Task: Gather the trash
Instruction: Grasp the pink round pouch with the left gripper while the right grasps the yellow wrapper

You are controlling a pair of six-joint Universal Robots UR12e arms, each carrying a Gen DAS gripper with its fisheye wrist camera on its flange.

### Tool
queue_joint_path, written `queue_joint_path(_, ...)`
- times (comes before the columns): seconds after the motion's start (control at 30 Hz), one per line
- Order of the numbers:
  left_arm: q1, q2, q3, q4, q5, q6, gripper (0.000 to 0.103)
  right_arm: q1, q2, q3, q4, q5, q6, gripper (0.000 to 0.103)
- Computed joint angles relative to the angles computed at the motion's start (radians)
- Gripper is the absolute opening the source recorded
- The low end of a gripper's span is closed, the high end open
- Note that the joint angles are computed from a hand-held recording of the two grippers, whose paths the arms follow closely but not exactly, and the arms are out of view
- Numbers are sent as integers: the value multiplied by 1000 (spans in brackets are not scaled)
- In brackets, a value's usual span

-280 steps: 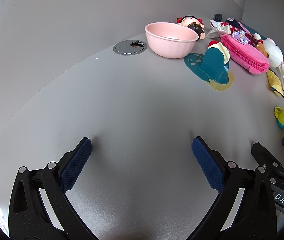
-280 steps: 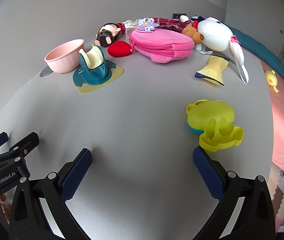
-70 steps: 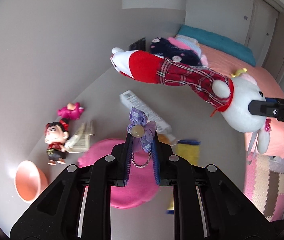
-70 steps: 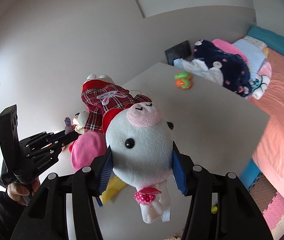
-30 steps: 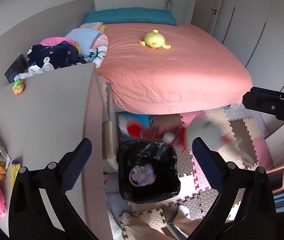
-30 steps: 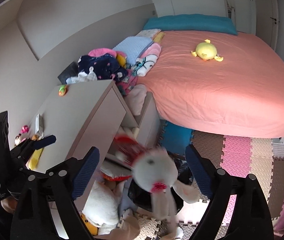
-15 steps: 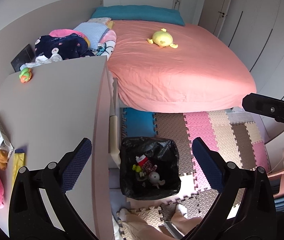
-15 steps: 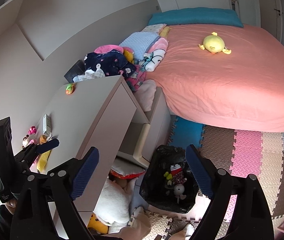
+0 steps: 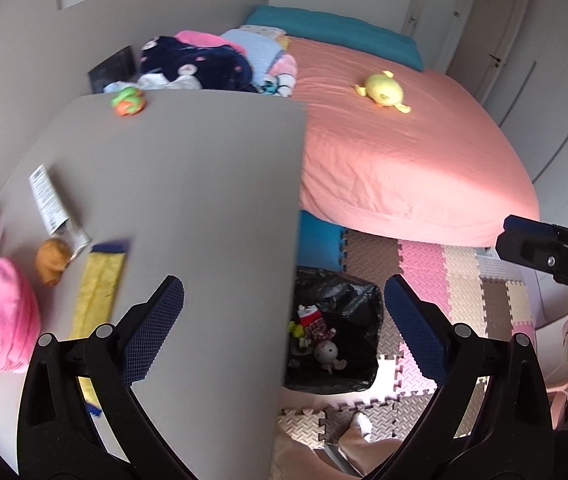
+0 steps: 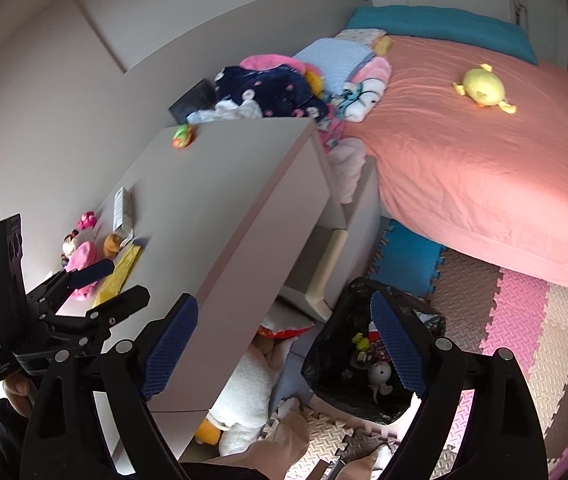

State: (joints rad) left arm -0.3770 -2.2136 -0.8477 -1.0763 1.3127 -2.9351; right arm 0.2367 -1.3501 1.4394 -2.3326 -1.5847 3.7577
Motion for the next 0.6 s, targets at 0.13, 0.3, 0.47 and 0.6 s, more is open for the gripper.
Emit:
queue_joint_path(0.13,22,21,-35,21,27,-54,97,16,43,-52,21,40,-37,88)
queue_joint_path(0.3,55,54,-89,46,55,-136,97,35,97,-119,51,88,-87,88)
queue_joint_path(0.47,86,85,-138,65,80,-204,97,53,157,-196,85,143,-138,88)
queue_joint_path(0.6,103,105,-169,81,117,-231,97,66,204,-261,120,176,-173,88)
